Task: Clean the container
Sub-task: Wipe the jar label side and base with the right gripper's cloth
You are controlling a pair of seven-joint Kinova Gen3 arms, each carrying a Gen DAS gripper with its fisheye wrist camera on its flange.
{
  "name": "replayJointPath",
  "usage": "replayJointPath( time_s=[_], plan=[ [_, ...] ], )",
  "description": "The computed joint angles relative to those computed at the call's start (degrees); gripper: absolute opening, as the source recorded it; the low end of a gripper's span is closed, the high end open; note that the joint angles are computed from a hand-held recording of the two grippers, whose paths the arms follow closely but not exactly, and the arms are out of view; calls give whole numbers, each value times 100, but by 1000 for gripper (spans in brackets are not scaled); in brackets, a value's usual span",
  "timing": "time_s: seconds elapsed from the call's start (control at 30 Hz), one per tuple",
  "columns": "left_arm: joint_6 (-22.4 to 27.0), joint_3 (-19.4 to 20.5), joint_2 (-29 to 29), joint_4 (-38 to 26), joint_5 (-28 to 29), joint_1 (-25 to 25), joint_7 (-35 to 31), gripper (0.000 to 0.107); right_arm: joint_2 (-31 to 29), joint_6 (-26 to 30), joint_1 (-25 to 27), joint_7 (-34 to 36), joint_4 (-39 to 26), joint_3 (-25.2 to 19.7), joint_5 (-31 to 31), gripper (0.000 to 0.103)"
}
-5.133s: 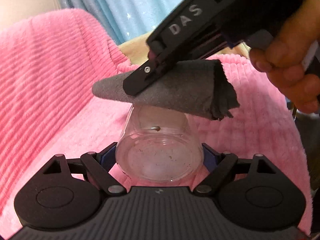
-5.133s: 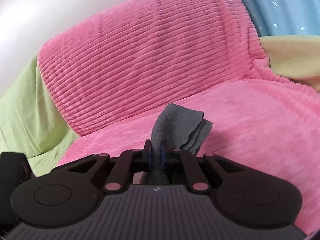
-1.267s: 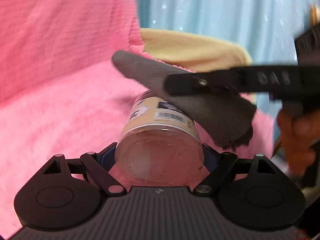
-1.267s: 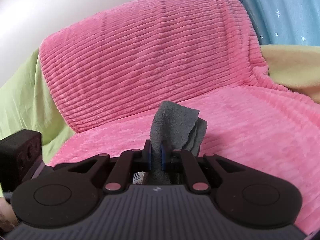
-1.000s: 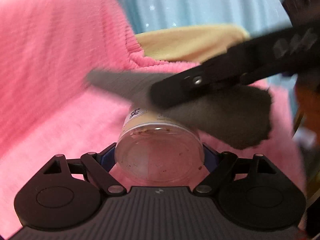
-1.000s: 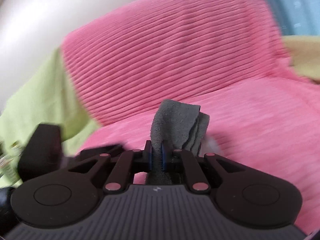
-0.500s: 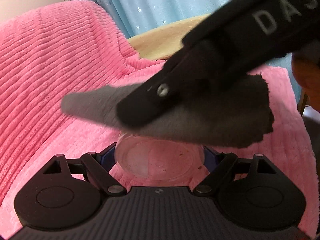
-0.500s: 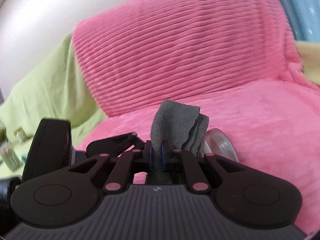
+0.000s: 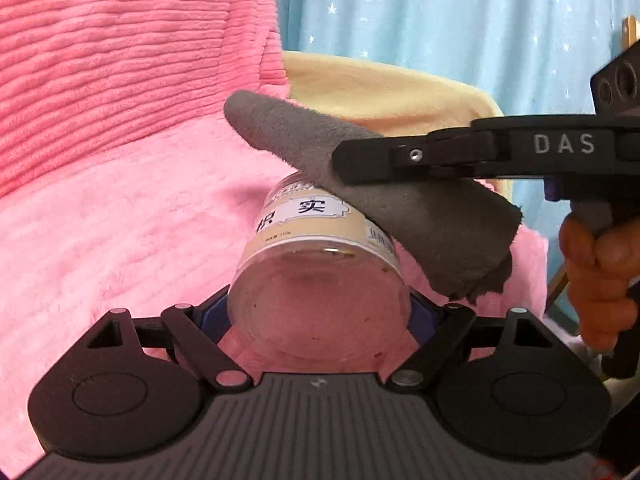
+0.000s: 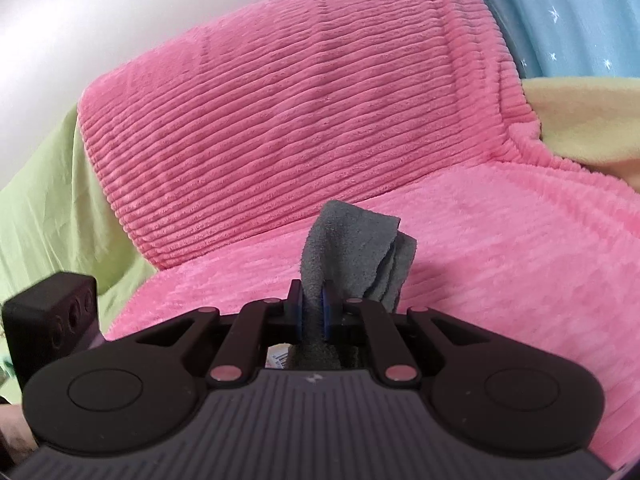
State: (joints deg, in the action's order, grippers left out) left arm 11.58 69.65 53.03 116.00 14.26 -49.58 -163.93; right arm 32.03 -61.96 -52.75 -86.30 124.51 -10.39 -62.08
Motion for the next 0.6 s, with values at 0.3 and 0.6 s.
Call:
replayJointPath(
  time_s=[0.3,0.6],
  plan=[
    [-1953,75,-486,1068,-1369,127,-525,85,-195,368,150,426,135,-268,631,6],
    [-2844,-200,-606,1442,-2128,423,-120,85,-145,27,367,202,172,-580,427,8]
  ],
)
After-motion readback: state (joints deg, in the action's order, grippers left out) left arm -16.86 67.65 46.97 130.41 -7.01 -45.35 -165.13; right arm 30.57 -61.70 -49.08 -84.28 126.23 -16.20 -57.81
